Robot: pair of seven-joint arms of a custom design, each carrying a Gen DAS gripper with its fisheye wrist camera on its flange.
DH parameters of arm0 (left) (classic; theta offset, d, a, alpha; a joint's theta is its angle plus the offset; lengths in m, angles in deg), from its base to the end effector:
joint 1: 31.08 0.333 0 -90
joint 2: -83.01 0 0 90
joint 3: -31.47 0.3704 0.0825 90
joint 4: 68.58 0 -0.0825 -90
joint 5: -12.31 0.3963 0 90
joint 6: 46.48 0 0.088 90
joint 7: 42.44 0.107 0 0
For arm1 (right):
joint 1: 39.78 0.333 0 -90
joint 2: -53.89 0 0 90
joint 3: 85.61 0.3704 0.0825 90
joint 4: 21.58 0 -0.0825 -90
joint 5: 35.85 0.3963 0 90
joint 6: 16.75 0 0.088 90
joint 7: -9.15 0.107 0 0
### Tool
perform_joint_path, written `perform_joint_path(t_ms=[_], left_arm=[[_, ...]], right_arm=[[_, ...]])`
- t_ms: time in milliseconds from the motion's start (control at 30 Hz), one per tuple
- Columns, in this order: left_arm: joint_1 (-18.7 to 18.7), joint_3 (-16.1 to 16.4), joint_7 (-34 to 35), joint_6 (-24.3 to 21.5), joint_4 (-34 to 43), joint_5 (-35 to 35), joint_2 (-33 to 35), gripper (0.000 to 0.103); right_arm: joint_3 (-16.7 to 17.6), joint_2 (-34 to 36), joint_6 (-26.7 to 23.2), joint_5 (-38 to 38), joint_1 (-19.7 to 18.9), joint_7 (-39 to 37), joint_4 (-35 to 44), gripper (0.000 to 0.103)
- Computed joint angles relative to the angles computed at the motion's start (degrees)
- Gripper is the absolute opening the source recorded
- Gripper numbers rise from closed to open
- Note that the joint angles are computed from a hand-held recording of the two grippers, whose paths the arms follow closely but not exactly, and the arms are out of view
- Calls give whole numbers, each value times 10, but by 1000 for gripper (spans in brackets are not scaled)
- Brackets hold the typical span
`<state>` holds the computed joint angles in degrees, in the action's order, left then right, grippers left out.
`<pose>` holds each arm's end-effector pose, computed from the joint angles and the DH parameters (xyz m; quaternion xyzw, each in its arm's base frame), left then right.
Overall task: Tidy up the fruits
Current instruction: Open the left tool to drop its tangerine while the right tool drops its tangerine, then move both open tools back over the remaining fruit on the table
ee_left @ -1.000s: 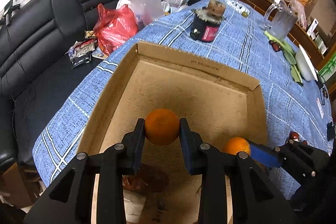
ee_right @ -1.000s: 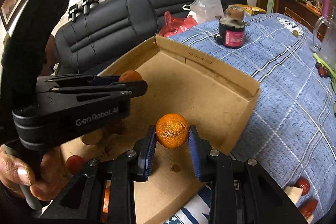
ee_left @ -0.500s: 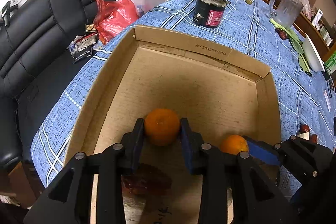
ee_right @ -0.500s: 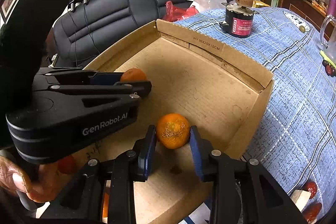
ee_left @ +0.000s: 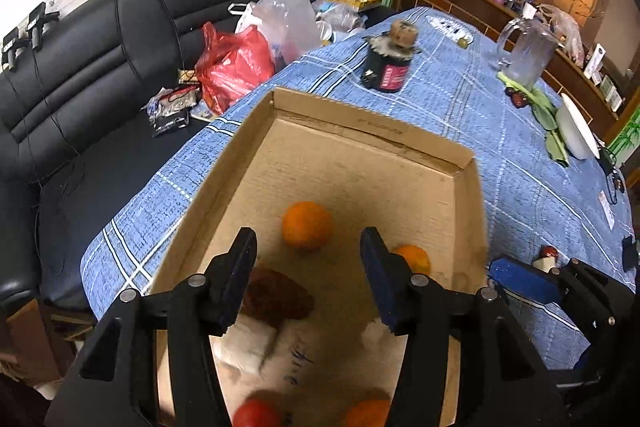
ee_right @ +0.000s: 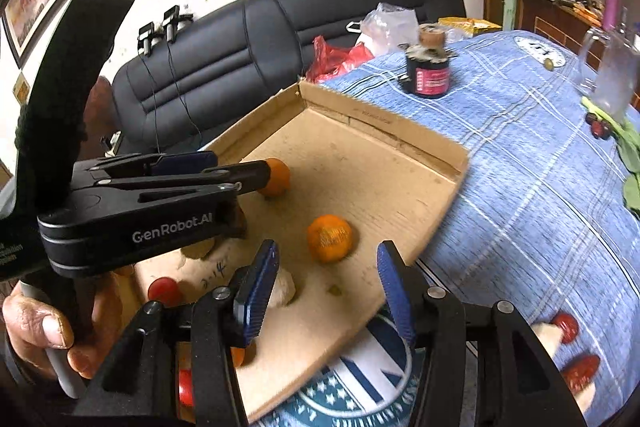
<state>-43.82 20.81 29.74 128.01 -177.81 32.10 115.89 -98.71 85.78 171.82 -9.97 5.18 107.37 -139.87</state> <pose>0.6460 -0.2893 0.2996 -0.5403 0.7912 -0.2517 0.1369 0.5786 0.3250 0.2803 -0.6713 0.6593 -0.1491 0.3041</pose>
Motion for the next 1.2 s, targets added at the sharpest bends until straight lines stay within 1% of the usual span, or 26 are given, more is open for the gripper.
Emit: perform_joint_path(t_ms=[167, 267, 333, 367, 467, 600, 700, 733, 767, 833, 933, 1067, 1200], left_arm=[[-13, 12, -18, 27, -31, 5, -21, 53], [-39, 39, -37, 48, -49, 17, -32, 53], [-66, 66, -56, 68, -64, 27, -41, 53], [-88, 90, -68, 81, -72, 33, -46, 53], [-136, 140, -90, 110, -93, 41, -56, 53], [-228, 227, -97, 155, -124, 20, -67, 53], [-268, 256, -79, 170, -138, -9, -71, 53], [-280, 264, -72, 173, -142, -18, -72, 53], [-287, 268, -65, 177, -147, -26, -74, 53], [-295, 267, -51, 177, -150, -41, -76, 53], [-292, 253, -29, 177, -154, -57, -79, 53], [-299, 244, 0, 175, -157, -82, -81, 53], [-289, 222, 19, 171, -156, -96, -83, 53]], right_arm=[[-19, -24, 16, 19, 26, -2, -42, 52], [-24, -35, 31, 40, 37, -8, -65, 52], [-27, -43, 39, 58, 45, -15, -81, 52], [-31, -46, 42, 68, 50, -21, -87, 52], [-56, -55, 50, 107, 82, -41, -109, 53], [-58, -72, 71, 152, 95, -66, -141, 53], [-75, -82, 81, 198, 119, -92, -164, 53], [-74, -85, 85, 209, 120, -100, -170, 53], [-75, -88, 88, 223, 124, -107, -177, 53], [-57, -99, 102, 237, 108, -112, -196, 53], [-37, -111, 119, 263, 90, -123, -217, 53], [3, -125, 143, 281, 51, -124, -247, 53], [39, -135, 162, 291, 15, -121, -270, 53]])
